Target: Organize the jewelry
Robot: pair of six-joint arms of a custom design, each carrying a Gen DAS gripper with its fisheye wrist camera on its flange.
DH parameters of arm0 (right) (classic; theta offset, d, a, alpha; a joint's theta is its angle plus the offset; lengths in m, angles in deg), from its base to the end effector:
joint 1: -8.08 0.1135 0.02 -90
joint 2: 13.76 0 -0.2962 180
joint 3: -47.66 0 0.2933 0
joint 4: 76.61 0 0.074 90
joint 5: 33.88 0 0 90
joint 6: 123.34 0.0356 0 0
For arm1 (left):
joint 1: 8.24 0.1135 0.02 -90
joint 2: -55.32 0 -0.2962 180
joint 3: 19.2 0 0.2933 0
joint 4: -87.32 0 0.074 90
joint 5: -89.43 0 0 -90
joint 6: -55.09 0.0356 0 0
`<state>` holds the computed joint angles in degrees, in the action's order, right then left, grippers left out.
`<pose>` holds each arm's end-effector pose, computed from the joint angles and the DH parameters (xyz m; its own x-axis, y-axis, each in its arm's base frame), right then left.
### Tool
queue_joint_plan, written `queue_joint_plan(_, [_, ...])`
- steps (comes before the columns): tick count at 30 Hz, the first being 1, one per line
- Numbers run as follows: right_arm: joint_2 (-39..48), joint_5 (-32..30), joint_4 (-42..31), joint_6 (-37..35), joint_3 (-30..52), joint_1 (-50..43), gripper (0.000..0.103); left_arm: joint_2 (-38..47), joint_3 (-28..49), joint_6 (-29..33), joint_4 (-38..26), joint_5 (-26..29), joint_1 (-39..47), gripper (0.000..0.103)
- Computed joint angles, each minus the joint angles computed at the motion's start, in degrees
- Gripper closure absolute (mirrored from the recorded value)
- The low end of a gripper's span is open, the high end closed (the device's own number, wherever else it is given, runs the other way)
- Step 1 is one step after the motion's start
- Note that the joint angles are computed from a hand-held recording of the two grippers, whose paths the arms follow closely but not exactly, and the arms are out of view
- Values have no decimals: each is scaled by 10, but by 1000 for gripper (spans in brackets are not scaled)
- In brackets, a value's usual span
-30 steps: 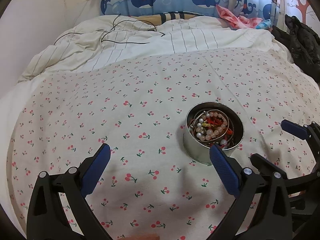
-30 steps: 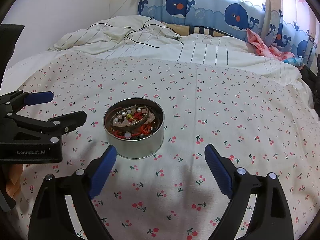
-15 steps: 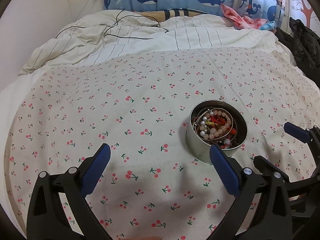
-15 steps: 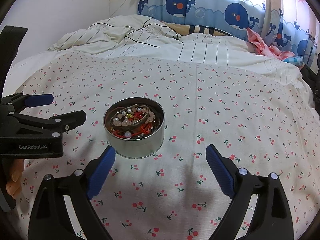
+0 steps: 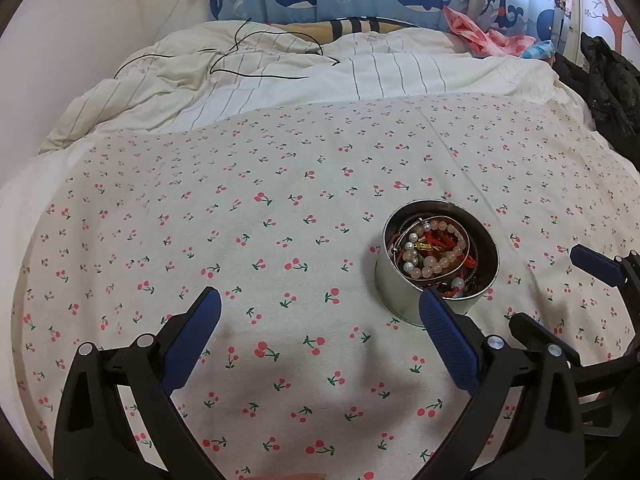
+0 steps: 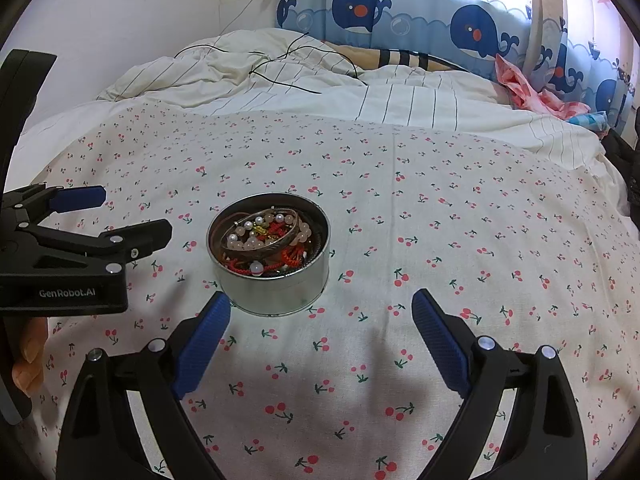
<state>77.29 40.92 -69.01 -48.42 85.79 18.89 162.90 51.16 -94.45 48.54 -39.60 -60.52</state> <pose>0.2718 0.0614 0.0986 -0.5802 -0.3664 -0.7274 -0.5313 0.8472 -0.0029 0.2426 -0.2771 0.1198 -0.7503 -0.1245 -0.6493 -0.2475 0.9636 0.1012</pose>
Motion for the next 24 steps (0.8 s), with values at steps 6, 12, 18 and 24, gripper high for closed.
queue_joint_plan(6, [0, 0, 0, 1, 0, 0, 15, 3, 3, 1, -3, 10, 4, 8])
queue_joint_plan(12, [0, 0, -1, 0, 1, 0, 15, -17, -32, -15, 41, 35, 18, 8])
queue_joint_plan(18, [4, 2, 5, 2, 0, 2, 15, -26, -46, -28, 50, -10, 6, 8])
queue_joint_plan(24, [11, 10, 16, 5, -3, 7, 13, -12, -17, -19, 9, -20, 6, 8])
